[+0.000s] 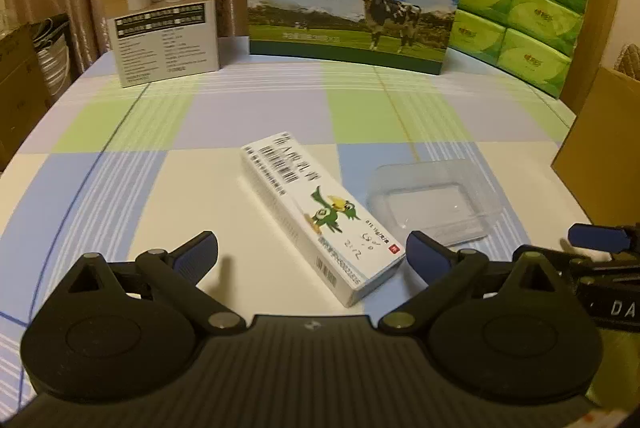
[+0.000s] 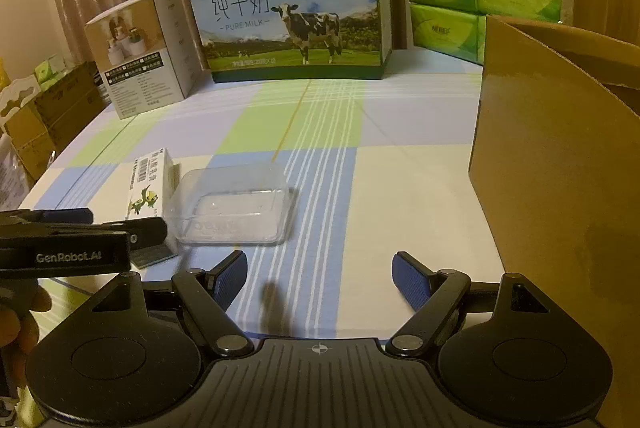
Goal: Organize objects
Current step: 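Move both tools toward the white medicine box and clear plastic container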
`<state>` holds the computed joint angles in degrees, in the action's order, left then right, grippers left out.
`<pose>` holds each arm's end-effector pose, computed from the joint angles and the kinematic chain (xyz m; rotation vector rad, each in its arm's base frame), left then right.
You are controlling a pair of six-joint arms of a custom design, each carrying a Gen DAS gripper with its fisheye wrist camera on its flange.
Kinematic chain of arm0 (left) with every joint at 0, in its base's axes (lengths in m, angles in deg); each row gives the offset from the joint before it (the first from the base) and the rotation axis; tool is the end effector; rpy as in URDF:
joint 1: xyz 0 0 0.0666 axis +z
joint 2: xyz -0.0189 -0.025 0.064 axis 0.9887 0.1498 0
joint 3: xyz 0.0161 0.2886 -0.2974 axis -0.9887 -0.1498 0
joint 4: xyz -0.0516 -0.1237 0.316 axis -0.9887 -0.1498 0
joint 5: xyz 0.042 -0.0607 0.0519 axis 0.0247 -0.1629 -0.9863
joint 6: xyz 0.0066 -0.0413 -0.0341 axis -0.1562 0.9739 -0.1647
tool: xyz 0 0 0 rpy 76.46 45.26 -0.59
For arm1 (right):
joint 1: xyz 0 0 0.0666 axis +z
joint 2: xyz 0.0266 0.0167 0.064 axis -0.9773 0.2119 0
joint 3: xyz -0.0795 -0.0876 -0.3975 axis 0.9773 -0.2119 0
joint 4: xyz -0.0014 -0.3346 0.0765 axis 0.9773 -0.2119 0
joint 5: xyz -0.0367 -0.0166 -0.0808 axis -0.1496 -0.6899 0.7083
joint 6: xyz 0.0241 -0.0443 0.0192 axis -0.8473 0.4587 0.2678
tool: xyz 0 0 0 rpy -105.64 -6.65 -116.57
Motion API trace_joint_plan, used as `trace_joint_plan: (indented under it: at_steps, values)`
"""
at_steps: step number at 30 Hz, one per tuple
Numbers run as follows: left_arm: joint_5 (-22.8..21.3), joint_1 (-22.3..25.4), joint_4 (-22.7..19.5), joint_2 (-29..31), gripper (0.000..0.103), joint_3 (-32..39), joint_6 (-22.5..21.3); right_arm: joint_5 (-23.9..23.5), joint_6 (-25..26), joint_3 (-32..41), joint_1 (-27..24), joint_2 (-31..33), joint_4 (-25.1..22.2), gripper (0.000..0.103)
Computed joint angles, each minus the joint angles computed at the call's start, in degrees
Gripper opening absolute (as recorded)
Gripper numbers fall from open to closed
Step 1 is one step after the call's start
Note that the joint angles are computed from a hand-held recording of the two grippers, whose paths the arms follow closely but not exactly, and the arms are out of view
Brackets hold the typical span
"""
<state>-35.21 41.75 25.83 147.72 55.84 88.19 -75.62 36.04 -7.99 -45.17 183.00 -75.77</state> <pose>0.3756 -0.2846 0.3223 -0.3143 2.2958 0.0903 0.4467 0.2908 0.3116 -0.6410 2.2532 0.4853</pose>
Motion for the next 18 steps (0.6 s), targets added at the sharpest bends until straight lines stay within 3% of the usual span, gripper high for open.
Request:
trace_joint_plan:
  at_steps: [9, 13, 16, 18]
  values:
    - [-4.50, -0.29, -5.47, -0.18, 0.095, 1.14, -0.53, -1.37, 1.40, 0.75, 0.45, 0.91, 1.18, 0.078]
    - [-1.95, 0.31, 0.82, -1.30, 0.092, -0.90, -1.87, -1.57, 1.77, 0.96, 0.37, 1.38, 1.35, 0.078]
    - [-1.12, 0.80, 1.36, -0.08, 0.092, -0.11, -3.21, -2.00, 2.27, 0.74, 0.34, 1.45, 1.60, 0.079]
    - [-0.03, 1.37, 1.18, 0.47, 0.079, 0.16, -3.08, -2.55, 2.57, 0.65, 0.38, 1.53, 1.81, 0.079]
